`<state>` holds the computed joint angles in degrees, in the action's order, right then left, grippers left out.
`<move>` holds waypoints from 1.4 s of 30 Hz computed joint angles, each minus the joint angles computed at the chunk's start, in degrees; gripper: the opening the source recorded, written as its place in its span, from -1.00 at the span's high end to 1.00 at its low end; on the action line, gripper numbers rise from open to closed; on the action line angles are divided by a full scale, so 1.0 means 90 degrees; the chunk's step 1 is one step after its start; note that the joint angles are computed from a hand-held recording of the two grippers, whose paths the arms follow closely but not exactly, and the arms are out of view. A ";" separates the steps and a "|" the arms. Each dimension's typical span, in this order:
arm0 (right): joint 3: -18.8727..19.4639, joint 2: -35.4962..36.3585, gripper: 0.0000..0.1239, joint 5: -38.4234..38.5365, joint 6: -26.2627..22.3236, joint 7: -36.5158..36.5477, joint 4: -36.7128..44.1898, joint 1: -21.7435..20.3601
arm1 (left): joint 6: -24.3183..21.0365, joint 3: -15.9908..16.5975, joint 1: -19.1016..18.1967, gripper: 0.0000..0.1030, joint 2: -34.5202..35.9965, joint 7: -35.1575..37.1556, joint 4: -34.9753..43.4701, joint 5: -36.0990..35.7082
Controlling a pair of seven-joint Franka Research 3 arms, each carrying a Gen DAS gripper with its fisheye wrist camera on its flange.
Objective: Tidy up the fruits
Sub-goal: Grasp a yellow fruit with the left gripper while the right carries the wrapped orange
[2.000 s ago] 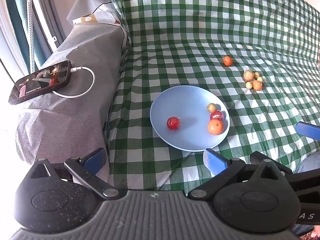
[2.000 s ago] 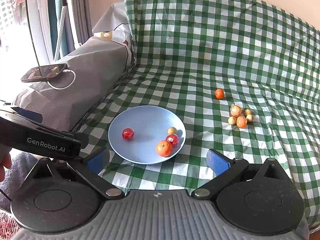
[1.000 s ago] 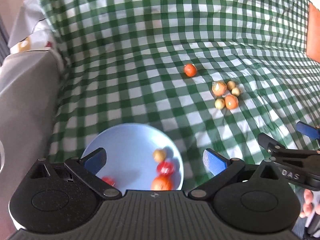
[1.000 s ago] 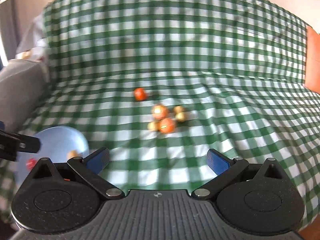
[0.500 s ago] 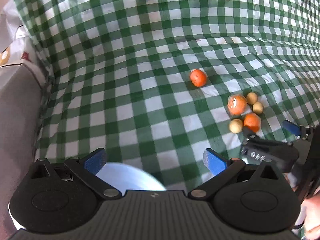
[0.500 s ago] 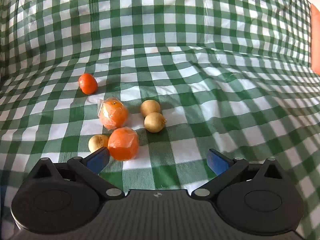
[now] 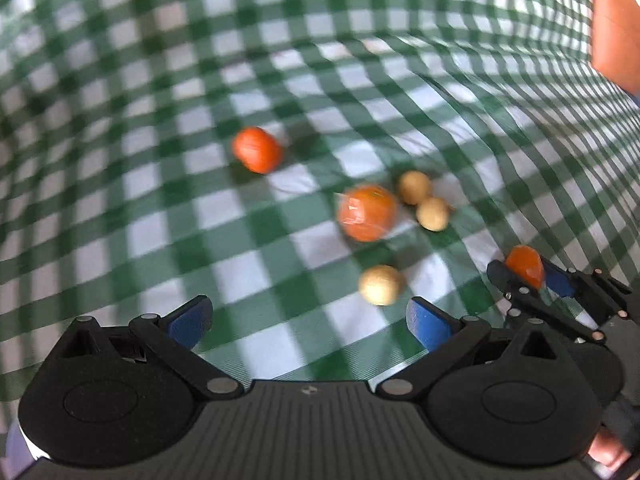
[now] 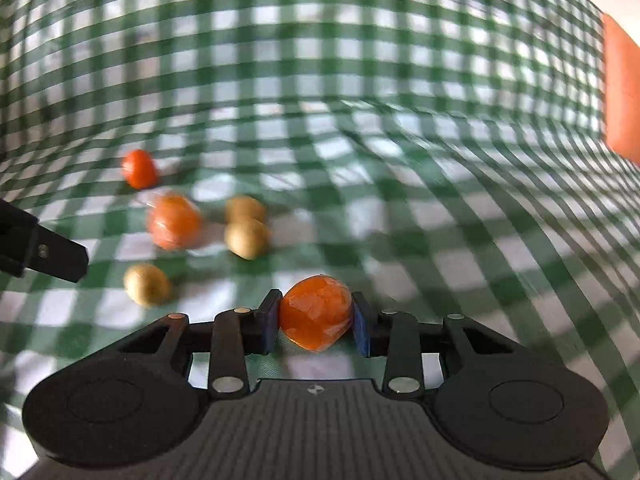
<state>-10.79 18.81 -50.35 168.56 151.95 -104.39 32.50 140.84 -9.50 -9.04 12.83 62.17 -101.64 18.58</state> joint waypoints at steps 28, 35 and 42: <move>0.1059 -0.2039 0.38 -0.0540 0.0046 -0.0099 -0.1538 -0.0376 | -0.0351 -0.0085 -0.0044 0.45 -0.3414 -0.0476 -0.2788 -0.0338; 0.1577 -0.3263 0.38 0.1913 0.0060 -0.2452 -0.2463 0.0001 | -0.1793 -0.0096 -0.0001 0.45 -0.5300 -0.0783 -0.3669 -0.0428; 0.2094 -0.3852 0.38 0.3242 -0.0196 -0.3583 -0.2785 0.0437 | -0.2562 -0.0027 -0.0015 0.45 -0.6869 -0.0930 -0.4340 -0.0331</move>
<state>8.06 -15.85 -21.17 166.80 119.70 -129.46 36.43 117.79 -9.74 -9.17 -48.99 53.80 -140.71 15.61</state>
